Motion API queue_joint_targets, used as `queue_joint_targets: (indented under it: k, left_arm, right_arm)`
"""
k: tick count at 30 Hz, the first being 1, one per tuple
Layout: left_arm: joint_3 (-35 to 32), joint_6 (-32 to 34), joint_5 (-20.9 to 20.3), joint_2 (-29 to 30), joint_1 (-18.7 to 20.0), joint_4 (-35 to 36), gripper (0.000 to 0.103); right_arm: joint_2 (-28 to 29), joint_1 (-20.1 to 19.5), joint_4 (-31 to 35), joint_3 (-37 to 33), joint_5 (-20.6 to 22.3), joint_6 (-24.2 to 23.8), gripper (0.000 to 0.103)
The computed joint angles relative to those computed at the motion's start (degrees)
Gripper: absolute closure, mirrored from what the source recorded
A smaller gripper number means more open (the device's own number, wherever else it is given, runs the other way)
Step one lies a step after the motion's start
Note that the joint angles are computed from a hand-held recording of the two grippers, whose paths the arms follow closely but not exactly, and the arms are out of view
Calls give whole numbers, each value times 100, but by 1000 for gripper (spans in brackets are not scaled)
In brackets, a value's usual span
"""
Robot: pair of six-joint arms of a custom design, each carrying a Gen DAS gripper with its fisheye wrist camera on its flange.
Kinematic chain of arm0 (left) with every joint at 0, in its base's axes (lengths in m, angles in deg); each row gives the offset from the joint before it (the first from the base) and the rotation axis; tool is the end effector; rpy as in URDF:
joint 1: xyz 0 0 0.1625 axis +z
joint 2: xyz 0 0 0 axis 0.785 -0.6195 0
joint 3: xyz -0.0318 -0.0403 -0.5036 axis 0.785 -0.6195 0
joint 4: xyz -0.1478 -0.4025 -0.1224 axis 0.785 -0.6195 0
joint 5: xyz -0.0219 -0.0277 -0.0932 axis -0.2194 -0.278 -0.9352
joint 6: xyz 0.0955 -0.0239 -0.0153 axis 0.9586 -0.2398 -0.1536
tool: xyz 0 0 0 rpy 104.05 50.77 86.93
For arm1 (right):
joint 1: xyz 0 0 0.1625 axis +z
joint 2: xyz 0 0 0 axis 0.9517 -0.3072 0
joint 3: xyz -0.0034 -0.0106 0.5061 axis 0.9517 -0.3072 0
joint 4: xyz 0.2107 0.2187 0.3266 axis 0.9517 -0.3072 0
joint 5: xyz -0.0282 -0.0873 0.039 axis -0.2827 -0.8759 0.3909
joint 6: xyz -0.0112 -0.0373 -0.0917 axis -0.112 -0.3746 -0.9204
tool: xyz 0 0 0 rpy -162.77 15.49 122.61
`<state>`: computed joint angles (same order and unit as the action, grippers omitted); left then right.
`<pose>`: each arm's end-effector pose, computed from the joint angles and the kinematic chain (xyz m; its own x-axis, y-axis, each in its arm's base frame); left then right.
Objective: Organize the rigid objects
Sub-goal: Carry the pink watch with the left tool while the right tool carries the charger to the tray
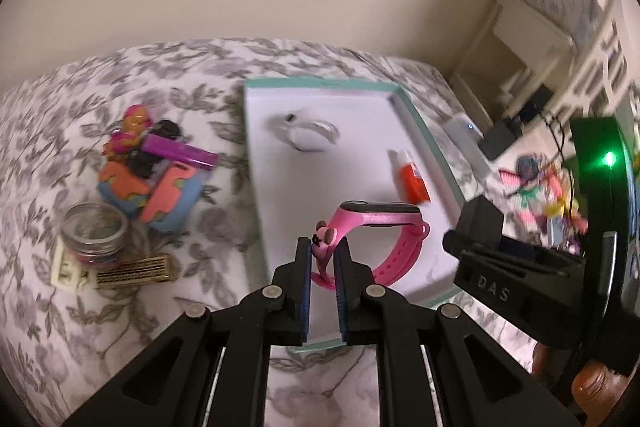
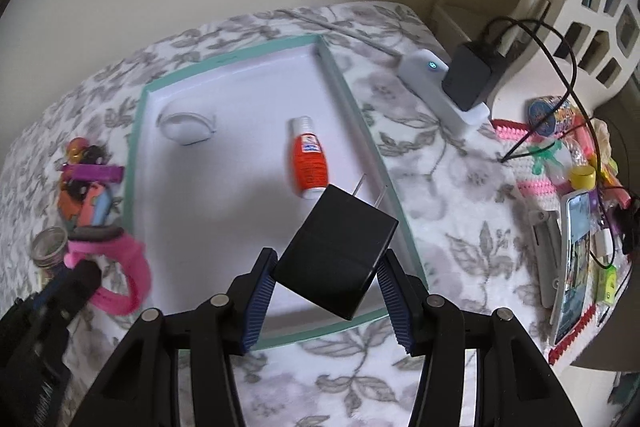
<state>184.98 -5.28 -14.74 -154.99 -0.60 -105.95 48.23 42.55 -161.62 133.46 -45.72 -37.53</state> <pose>-0.1917 -0.5709 0.2783 -0.8258 -0.2105 -0.5232 0.1451 0.8172 -0.5578 0.3703 -0.6565 0.0919 -0.6854 -0.1898 0.7030 -0.3648 0.9250 -0.1059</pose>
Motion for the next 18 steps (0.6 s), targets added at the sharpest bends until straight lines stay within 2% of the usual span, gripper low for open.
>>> queue_joint_targets:
  k: [7,18]
  left_arm:
    - [-133,11,-36,291,98,500,92]
    - [-207,-26,-288,402,280,746,92]
  right_arm:
    - [77,-137,250,15,-65,185,48]
    - [219,-244,544,12,-2,367,48]
